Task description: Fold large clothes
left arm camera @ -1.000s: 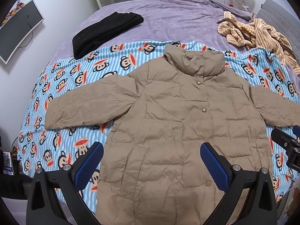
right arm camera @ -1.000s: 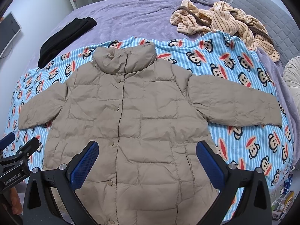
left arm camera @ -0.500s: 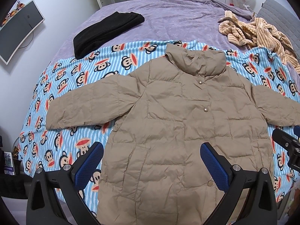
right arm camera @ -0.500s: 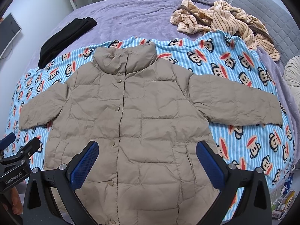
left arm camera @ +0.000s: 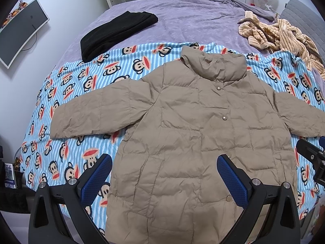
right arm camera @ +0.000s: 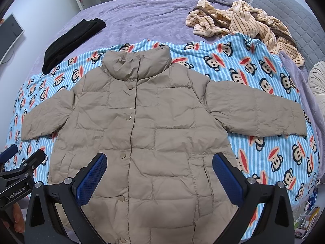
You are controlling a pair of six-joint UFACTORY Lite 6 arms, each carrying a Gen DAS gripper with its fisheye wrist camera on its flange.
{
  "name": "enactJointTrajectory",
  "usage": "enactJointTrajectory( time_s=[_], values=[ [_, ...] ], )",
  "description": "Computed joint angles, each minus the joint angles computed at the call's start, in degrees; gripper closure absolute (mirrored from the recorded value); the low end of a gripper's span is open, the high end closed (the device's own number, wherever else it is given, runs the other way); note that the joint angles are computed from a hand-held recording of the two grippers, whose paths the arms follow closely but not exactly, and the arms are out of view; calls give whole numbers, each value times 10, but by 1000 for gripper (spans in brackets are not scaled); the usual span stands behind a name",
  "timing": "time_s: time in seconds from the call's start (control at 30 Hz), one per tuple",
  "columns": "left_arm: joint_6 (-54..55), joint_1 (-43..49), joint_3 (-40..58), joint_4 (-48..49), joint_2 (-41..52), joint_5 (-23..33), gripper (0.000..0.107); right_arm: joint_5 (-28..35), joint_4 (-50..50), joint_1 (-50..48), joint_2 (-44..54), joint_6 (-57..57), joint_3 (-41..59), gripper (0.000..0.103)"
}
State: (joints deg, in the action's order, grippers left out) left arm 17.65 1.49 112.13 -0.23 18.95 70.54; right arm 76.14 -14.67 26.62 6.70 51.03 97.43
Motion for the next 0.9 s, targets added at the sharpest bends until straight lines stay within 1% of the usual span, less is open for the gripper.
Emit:
enactJointTrajectory(
  time_s=[0.9],
  values=[
    [0, 5, 0, -2, 4, 0, 4, -2, 2, 0, 7, 0, 5, 0]
  ],
)
